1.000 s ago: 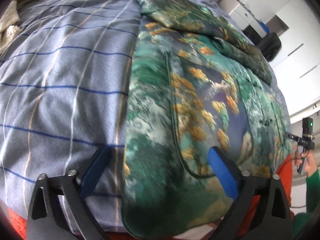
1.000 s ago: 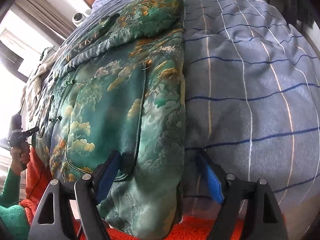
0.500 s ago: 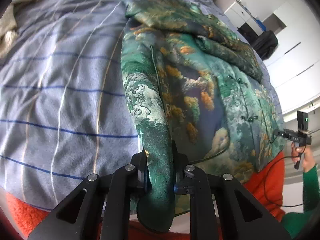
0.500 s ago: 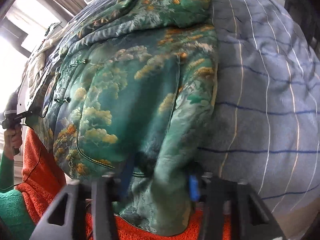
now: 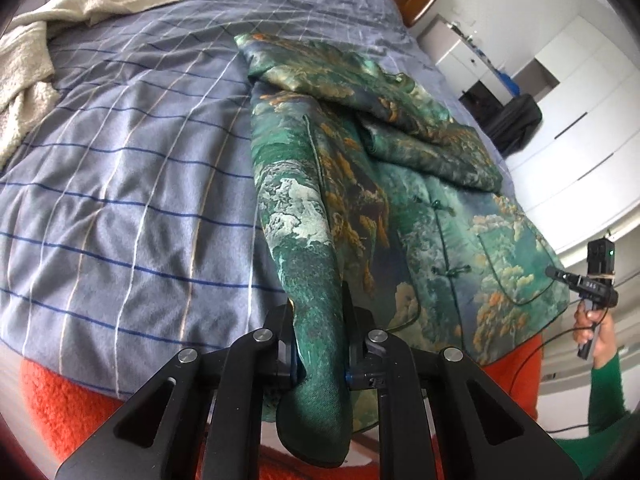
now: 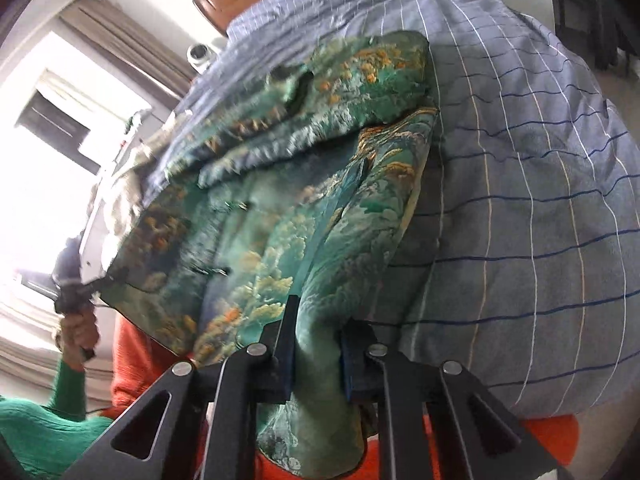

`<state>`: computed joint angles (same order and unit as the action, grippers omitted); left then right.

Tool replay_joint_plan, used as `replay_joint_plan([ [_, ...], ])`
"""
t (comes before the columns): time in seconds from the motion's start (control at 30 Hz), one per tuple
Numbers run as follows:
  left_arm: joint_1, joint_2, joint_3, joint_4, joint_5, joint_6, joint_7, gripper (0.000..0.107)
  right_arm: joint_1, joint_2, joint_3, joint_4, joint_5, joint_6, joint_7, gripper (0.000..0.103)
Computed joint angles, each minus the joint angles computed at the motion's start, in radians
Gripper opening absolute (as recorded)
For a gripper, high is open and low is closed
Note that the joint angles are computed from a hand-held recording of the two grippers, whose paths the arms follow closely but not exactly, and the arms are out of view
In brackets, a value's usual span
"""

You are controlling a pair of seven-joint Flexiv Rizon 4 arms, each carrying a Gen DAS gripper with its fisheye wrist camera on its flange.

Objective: Fold large clothes
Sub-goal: 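Grasp the jacket hem edges with both tools and lift them, then fold the hem up toward the collar with both tools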

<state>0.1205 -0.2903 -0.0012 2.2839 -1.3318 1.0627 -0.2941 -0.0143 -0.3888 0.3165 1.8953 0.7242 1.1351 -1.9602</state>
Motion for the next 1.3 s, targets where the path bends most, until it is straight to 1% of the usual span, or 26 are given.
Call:
replay_joint_plan([
  [0.17,0.015,0.027,0.021,0.024,0.049,-0.021,-0.022,0.013,-0.019,0.033,0.020,0.007,0.067,-0.021,-0.034,0.016],
  [0.3,0.030,0.056,0.042,0.062,0.098,-0.034,-0.046,0.013,-0.031,0.086,0.004,0.029,0.112,-0.078,-0.071,0.016],
  [0.4,0.055,0.092,0.075,0.105,0.174,-0.071,-0.080,0.013,-0.020,0.125,-0.017,0.058,0.154,-0.120,-0.077,0.016],
  [0.53,0.096,0.131,0.123,0.151,0.324,-0.126,-0.161,0.013,-0.003,0.187,-0.047,0.114,0.226,-0.181,-0.079,0.015],
  [0.57,0.109,0.141,0.134,0.155,0.367,-0.149,-0.191,0.013,-0.006,0.201,-0.056,0.126,0.259,-0.208,-0.076,0.016],
  [0.6,0.119,0.153,0.137,0.154,0.381,-0.174,-0.202,0.013,0.000,0.207,-0.067,0.131,0.276,-0.221,-0.073,0.016],
  [0.63,0.132,0.167,0.139,0.147,0.377,-0.211,-0.205,0.013,0.000,0.216,-0.079,0.136,0.306,-0.239,-0.066,0.016],
  [0.7,0.149,0.187,0.137,0.114,0.335,-0.281,-0.196,0.013,0.000,0.235,-0.100,0.130,0.368,-0.264,-0.081,0.016],
  [0.77,0.152,0.182,0.124,0.056,0.267,-0.312,-0.191,0.013,-0.013,0.230,-0.130,0.086,0.461,-0.296,-0.131,0.015],
  [0.8,0.153,0.170,0.119,0.027,0.240,-0.325,-0.187,0.013,-0.019,0.216,-0.144,0.057,0.496,-0.307,-0.150,0.015],
  [0.83,0.157,0.142,0.105,-0.027,0.189,-0.345,-0.181,0.014,-0.023,0.193,-0.158,0.019,0.522,-0.315,-0.165,0.015],
  [0.87,0.157,0.108,0.091,-0.077,0.150,-0.344,-0.185,0.014,-0.019,0.170,-0.162,-0.015,0.534,-0.308,-0.169,0.015],
  [0.9,0.141,0.089,0.093,-0.102,0.122,-0.335,-0.187,0.014,-0.023,0.128,-0.172,-0.072,0.548,-0.306,-0.181,0.015],
  [0.97,0.149,-0.003,0.045,-0.211,0.066,-0.300,-0.209,0.015,-0.029,0.040,-0.178,-0.182,0.554,-0.283,-0.180,0.015],
  [1.0,0.150,-0.043,0.031,-0.253,0.054,-0.289,-0.235,0.015,-0.048,0.004,-0.161,-0.225,0.554,-0.281,-0.177,0.015],
  [1.03,0.152,-0.087,0.021,-0.297,0.049,-0.292,-0.254,0.015,-0.043,-0.060,-0.176,-0.301,0.563,-0.271,-0.166,0.015],
  [1.07,0.166,-0.152,-0.014,-0.368,0.055,-0.276,-0.290,0.016,-0.047,-0.110,-0.176,-0.357,0.564,-0.262,-0.151,0.015],
  [1.1,0.161,-0.189,-0.017,-0.409,0.065,-0.263,-0.313,0.016,-0.051,-0.147,-0.171,-0.398,0.561,-0.260,-0.137,0.015],
  [1.13,0.157,-0.231,-0.029,-0.451,0.089,-0.237,-0.344,0.016,-0.032,-0.210,-0.189,-0.468,0.553,-0.252,-0.103,0.015],
  [1.17,0.146,-0.292,-0.039,-0.517,0.133,-0.196,-0.399,0.016,-0.031,-0.249,-0.174,-0.505,0.535,-0.231,-0.078,0.015],
  [1.2,0.138,-0.332,-0.046,-0.556,0.170,-0.167,-0.439,0.016,-0.014,-0.303,-0.180,-0.559,0.508,-0.221,-0.042,0.015],
  [1.23,0.133,-0.362,-0.050,-0.580,0.203,-0.146,-0.462,0.017,0.006,-0.349,-0.190,-0.599,0.478,-0.200,-0.005,0.015],
  [1.27,0.128,-0.419,-0.056,-0.637,0.261,-0.123,-0.517,0.019,0.019,-0.392,-0.198,-0.635,0.451,-0.188,0.038,0.015],
  [1.3,0.120,-0.448,-0.053,-0.661,0.285,-0.115,-0.549,0.020,0.025,-0.430,-0.200,-0.666,0.433,-0.183,0.075,0.015],
])
